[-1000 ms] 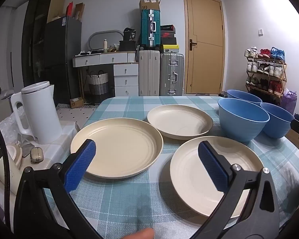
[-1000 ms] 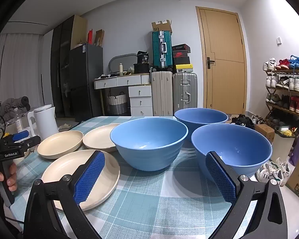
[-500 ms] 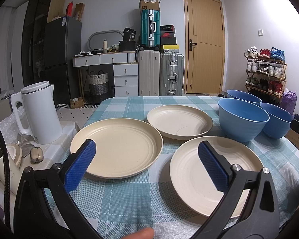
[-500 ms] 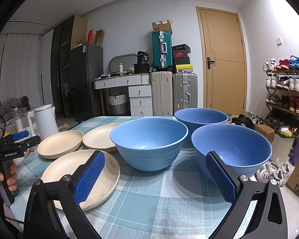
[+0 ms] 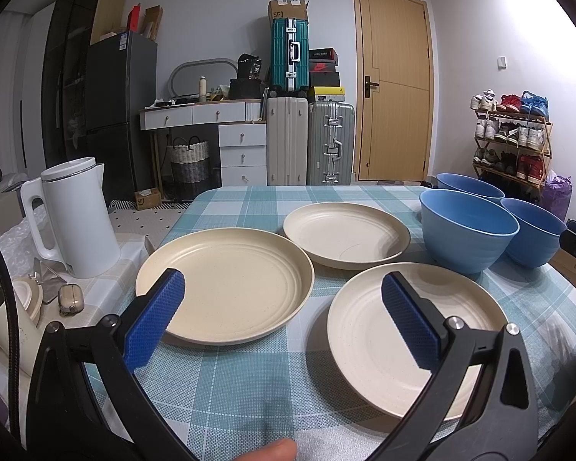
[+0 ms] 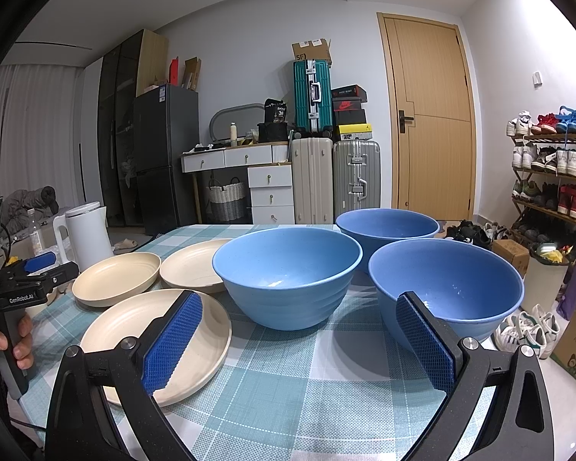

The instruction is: Organize plates and bowls

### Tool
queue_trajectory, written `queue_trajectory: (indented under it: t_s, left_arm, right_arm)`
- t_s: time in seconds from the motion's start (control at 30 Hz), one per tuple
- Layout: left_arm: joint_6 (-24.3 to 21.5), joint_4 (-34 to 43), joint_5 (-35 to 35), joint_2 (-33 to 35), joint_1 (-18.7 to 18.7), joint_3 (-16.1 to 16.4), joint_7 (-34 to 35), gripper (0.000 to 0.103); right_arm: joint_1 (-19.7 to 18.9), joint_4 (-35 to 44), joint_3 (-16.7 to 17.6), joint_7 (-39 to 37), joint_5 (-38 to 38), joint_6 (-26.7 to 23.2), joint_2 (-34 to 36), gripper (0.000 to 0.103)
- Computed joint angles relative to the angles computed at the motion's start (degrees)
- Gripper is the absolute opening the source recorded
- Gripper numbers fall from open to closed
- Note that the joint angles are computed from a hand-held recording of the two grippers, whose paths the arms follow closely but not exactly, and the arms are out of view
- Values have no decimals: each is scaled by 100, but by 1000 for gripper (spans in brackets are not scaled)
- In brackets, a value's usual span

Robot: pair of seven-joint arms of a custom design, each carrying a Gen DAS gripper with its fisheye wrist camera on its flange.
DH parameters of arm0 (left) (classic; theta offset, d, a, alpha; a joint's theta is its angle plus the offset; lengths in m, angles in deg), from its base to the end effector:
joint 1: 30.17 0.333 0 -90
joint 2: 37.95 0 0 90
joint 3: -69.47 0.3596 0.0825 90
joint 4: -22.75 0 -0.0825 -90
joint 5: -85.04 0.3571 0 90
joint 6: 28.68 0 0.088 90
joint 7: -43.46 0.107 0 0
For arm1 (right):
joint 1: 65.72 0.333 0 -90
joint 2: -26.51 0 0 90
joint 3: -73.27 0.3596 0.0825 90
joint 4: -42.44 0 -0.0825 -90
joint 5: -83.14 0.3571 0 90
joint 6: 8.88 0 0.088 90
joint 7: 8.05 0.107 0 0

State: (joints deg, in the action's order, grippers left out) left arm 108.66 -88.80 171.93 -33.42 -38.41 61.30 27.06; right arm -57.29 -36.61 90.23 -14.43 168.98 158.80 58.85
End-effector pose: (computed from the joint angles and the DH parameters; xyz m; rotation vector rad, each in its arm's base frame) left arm 0.5704 -0.1572 0.5413 -1.7433 0.9973 -0.6944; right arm 0.7148 0.2036 0.5012 -1.7195 0.8795 -0.5625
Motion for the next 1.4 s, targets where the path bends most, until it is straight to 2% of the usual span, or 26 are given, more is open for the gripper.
queue_trajectory:
  t_s: [0.23, 0.77, 1.4]
  left_arm:
    - [-3, 0, 7, 0, -3, 2, -2, 102]
    - [19, -2, 30, 0, 4, 6, -8, 103]
    - [-9, 3, 20, 4, -1, 4, 6, 103]
  right_arm:
    - [-18, -32, 55, -70, 9, 37, -21, 103]
    - [25, -127, -58, -277, 203, -71, -114, 103]
    - [67, -78, -90, -61, 10, -29, -75, 103]
